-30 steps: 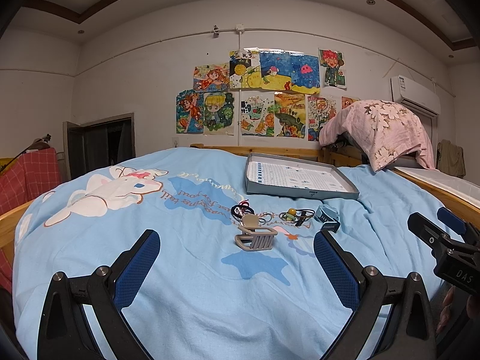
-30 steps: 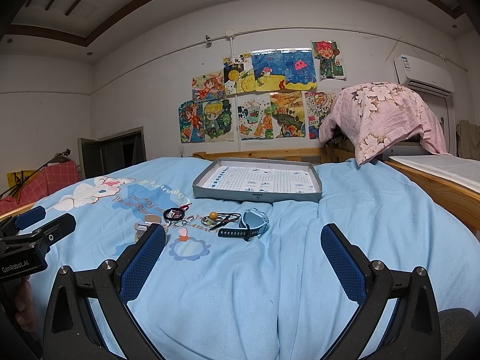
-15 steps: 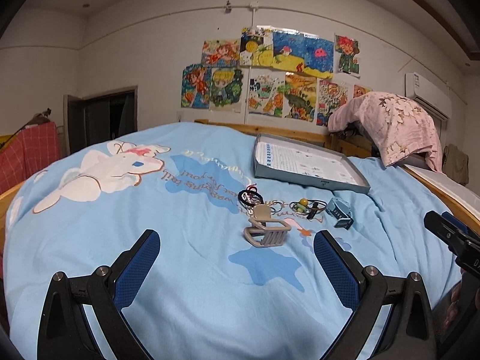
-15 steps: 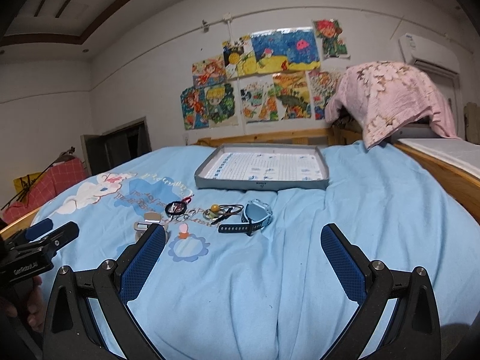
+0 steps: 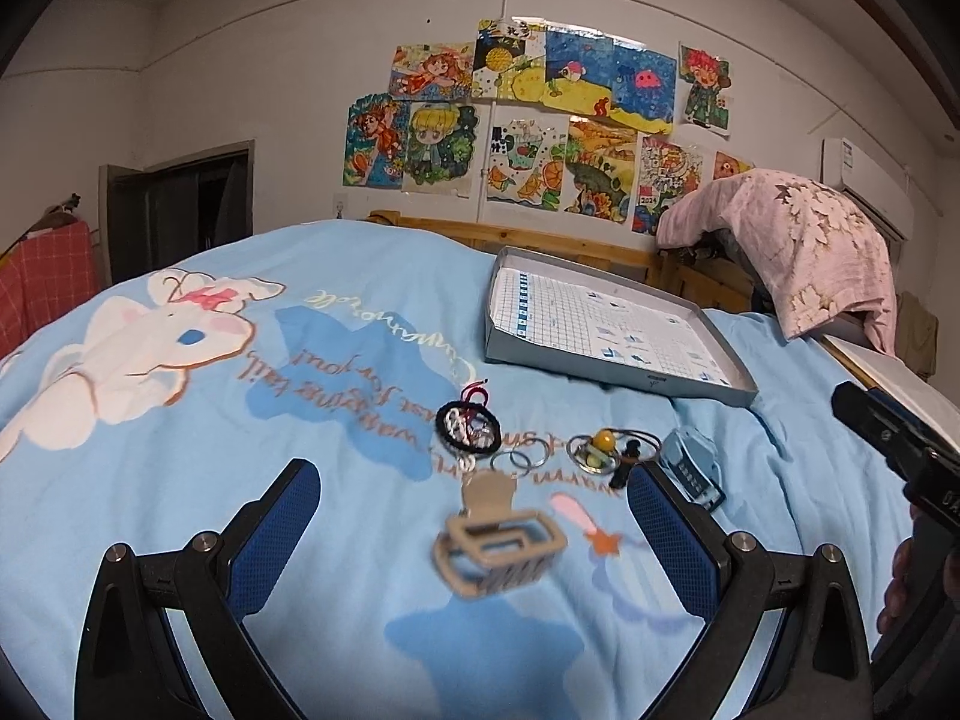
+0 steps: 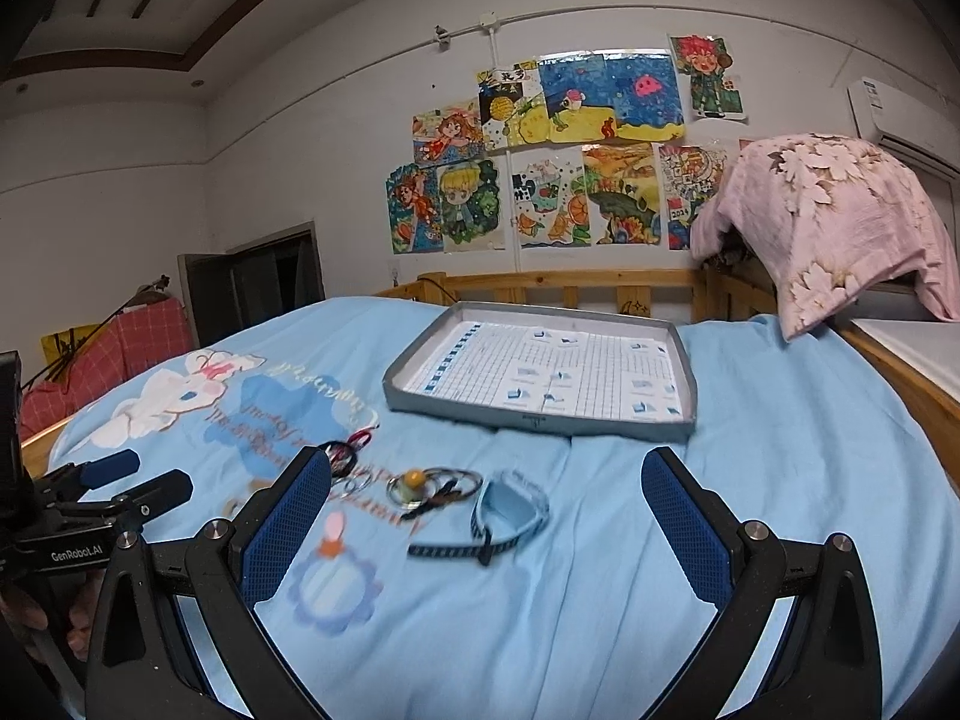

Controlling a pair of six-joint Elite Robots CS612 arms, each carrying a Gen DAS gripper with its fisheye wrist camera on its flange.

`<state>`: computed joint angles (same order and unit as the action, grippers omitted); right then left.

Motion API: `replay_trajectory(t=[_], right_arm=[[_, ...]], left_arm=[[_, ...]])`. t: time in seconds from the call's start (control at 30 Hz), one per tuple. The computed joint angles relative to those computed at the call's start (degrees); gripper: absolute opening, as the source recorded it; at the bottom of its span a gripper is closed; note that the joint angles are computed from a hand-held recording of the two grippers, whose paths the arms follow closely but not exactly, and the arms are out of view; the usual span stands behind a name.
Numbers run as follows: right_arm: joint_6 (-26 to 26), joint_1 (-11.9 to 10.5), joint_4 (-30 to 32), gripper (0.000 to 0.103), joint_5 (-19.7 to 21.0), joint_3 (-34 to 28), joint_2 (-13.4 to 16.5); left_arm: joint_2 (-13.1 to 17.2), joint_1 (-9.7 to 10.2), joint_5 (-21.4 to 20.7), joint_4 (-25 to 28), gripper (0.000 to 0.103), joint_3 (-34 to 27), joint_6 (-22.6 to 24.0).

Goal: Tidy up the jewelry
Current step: 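Grasp the beige claw clip with the left tool while the right tool grasps the blue smartwatch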

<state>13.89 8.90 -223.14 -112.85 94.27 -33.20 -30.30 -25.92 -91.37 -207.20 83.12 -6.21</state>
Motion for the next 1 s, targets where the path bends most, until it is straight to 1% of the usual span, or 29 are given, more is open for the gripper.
replay_trajectory(t=[0.13,0.3,0.43,0.63,0.77,0.87,0.93,0.97,1.0], right_arm=[[1.38,-1.39,3.05,0.102,1.84,-2.59,0.94],[3.58,-3.19,8.66,0.102,5.31,-5.79,2.43],[4.83,-4.28,13.73,0.102,8.56,-8.18,3.62],[5.06,-5.12,20.10,0.102,13.19,-10.58,5.08],[5.73,-5.60,23.73,0.102,16.10,-11.68,5.69],[6.91,-5.92,25.49,0.102,18.10,-11.96,5.92],[7.51,-6.03,26.22,0.101,18.41,-12.06,5.98],[7.75,-5.99,26.43,0.098,18.40,-12.16,6.06],[7.90,-5.96,26.61,0.093,18.35,-12.29,6.14]], left_arm=[[1.23,-0.50,1.00,1.72,0.103,-2.45,0.49],[2.28,-0.74,1.51,7.39,0.103,-4.63,1.29],[3.03,-0.67,0.65,10.56,0.103,-5.75,1.86],[3.79,-0.40,-0.77,13.65,0.102,-6.74,1.65],[3.82,-0.39,-1.21,15.11,0.093,-6.77,1.95],[3.76,-0.49,-1.32,16.30,0.082,-6.77,2.62],[3.69,-0.60,-1.37,17.08,0.076,-6.76,3.38],[3.62,-0.74,-0.94,17.39,0.071,-6.69,3.68],[3.58,-0.84,-0.46,17.56,0.066,-6.64,3.90]])
